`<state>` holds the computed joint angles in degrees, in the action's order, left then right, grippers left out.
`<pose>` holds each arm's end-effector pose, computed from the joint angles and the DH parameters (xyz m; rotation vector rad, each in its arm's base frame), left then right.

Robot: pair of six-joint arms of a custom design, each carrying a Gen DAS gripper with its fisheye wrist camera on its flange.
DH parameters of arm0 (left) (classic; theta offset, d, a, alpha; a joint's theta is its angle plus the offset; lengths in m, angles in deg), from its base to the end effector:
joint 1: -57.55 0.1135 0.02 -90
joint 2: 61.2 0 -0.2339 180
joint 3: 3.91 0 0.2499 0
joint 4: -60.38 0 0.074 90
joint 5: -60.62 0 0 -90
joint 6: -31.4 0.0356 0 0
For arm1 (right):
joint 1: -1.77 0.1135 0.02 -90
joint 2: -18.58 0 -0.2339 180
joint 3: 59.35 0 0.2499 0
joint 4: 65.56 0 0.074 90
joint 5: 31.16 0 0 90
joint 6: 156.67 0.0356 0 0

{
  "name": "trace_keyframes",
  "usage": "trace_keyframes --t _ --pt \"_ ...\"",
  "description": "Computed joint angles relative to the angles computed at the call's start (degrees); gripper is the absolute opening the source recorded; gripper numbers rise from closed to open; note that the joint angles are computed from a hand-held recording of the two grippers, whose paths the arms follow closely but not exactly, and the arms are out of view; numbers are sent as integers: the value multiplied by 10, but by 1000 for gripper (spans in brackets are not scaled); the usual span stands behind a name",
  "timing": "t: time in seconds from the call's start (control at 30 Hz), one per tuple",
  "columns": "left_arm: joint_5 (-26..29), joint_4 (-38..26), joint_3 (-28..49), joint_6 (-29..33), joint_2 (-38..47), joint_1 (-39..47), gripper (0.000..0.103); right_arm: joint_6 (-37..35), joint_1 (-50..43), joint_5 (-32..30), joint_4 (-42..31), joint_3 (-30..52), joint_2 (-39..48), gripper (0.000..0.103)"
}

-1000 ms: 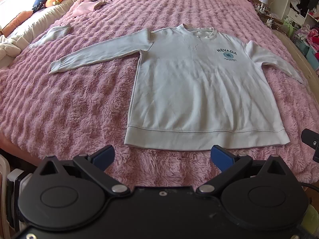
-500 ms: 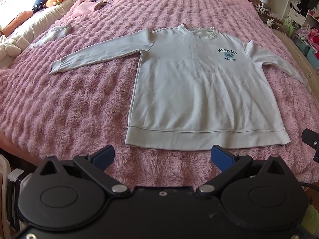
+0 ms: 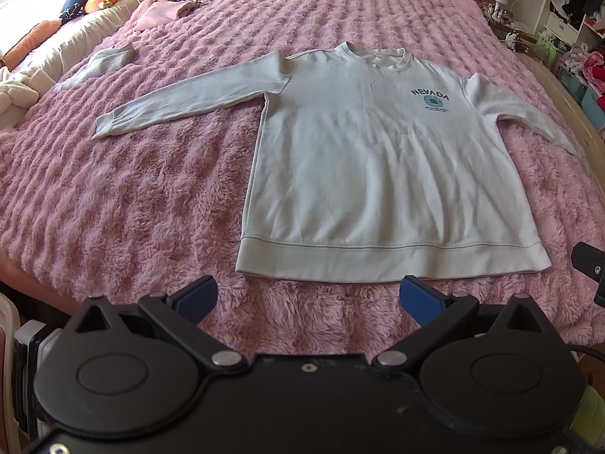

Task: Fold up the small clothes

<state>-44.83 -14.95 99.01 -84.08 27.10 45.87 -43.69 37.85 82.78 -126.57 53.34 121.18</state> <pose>0.3034 -0.0530 0.3159 -0.3995 2.5424 0.1166 0.3190 0.2146 0.3028 -0.0925 2.3579 -0.0225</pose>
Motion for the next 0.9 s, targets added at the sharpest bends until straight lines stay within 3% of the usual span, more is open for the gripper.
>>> trace_keyframes --t 0.4,0.53,0.67,0.73,0.83,0.9 --pt "6 2 3 2 8 4 103 -5 -6 -5 -8 13 4 103" --pt "32 22 -7 17 12 25 103 -3 -9 -9 -7 11 8 103" --pt "105 114 -58 51 -8 110 103 -24 -27 -2 44 29 52 103" --pt "128 150 -61 60 5 164 103 -42 -38 -3 105 26 67 103" --pt "146 222 -64 57 42 245 103 -68 -67 -54 221 32 111 103" --pt "150 313 -81 47 67 293 103 -56 -83 -97 208 111 175 103"
